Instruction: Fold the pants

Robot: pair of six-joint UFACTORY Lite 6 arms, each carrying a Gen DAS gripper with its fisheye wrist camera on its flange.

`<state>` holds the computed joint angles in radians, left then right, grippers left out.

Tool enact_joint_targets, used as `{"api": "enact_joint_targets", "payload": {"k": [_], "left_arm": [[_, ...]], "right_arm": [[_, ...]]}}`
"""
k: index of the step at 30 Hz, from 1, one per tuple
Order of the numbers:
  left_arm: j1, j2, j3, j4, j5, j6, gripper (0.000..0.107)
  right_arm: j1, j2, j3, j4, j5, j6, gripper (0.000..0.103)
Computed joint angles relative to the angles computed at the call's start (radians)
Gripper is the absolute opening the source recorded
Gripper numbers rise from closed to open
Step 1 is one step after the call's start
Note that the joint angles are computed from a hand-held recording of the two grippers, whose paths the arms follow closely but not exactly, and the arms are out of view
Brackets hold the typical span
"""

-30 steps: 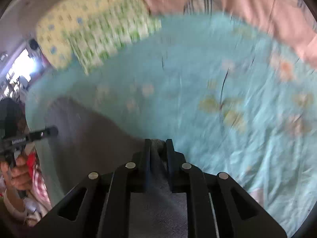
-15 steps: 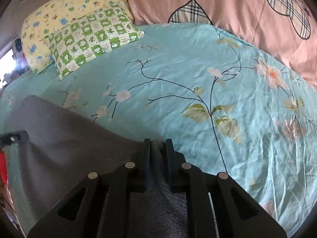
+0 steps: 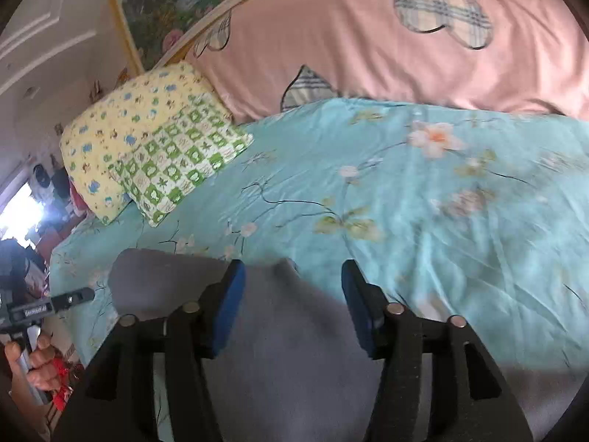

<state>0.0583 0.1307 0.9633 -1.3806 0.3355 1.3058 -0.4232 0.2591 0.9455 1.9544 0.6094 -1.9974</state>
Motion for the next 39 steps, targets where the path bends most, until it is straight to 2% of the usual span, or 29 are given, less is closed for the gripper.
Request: {"api": "enact_joint_targets", "payload": {"k": [9,17,20,27,39], "left_arm": [[-0.27,0.045,0.054,0.093,-0.042,-0.138,0.052],[-0.471,0.118,0.139,0.152,-0.064,-0.215,0.054],[-0.548,0.161,0.206,0.256,-0.071,-0.311,0.058],[-0.672,0.288,0.386,0.466,-0.064,-0.508,0.058],[-0.777,0.546,0.734,0.675,0.071,-0.695,0.062]], "right_arm": [[-0.285,-0.322,-0.372,-0.13,0.092,0.059,0.057],[-0.585,-0.463,-0.525,-0.323,0.204,0.119,0.057],[-0.722,-0.506,-0.567,-0.395,0.246,0.133,0.057],[-1.003,-0.424,-0.542,-0.519,0.342,0.168,0.057],[-1.147,-0.364,-0.488,-0.574,0.329,0.197,0.058]]}}
